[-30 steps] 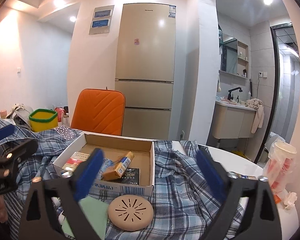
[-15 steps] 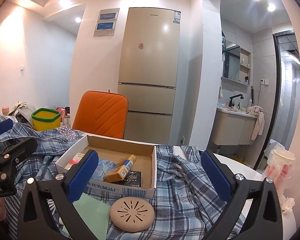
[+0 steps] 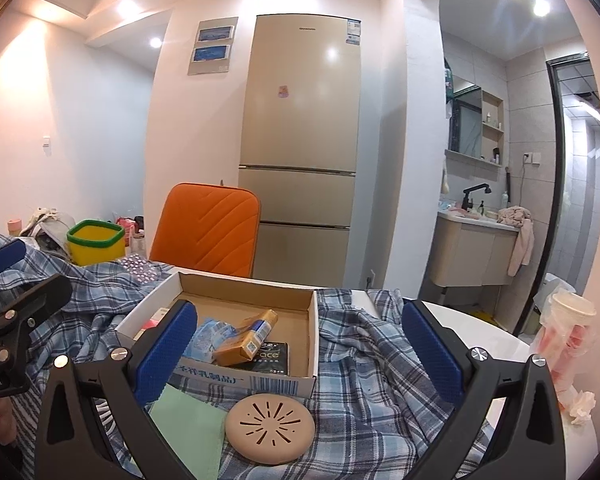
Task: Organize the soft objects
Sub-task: 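Move the right gripper over the beige round vented disc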
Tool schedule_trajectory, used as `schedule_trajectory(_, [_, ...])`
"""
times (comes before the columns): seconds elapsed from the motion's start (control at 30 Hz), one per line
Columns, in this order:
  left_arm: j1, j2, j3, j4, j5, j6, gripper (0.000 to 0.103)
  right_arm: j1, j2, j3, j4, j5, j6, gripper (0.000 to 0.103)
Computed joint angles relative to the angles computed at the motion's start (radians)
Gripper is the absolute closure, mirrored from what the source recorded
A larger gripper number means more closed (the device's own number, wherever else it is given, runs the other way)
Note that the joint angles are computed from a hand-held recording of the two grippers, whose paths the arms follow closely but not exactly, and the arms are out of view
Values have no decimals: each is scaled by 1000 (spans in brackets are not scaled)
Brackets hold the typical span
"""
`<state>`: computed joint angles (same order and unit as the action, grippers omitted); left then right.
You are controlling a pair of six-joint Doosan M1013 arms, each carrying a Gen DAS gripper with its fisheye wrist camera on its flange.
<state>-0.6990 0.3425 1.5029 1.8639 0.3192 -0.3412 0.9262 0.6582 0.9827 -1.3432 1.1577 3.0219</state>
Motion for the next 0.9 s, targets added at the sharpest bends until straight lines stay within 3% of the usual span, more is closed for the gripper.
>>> schedule_trajectory(0.2, [3,4,-10,-83,-8,74,0,-10,-3,-4,54,-15,-11,0])
schedule_trajectory(0.47, [15,14,-35,-304,-37,256,0,-36,12,-31,194,-35,-81,0])
schedule_trajectory(0.67, [16,15,-36,-330,-35,272,0,-48,29,-66,261,22,-102,0])
schedule_trajectory(0.9, [18,18,-44,-403,-35,344,0,-59,34,-79,315,32,-124,0])
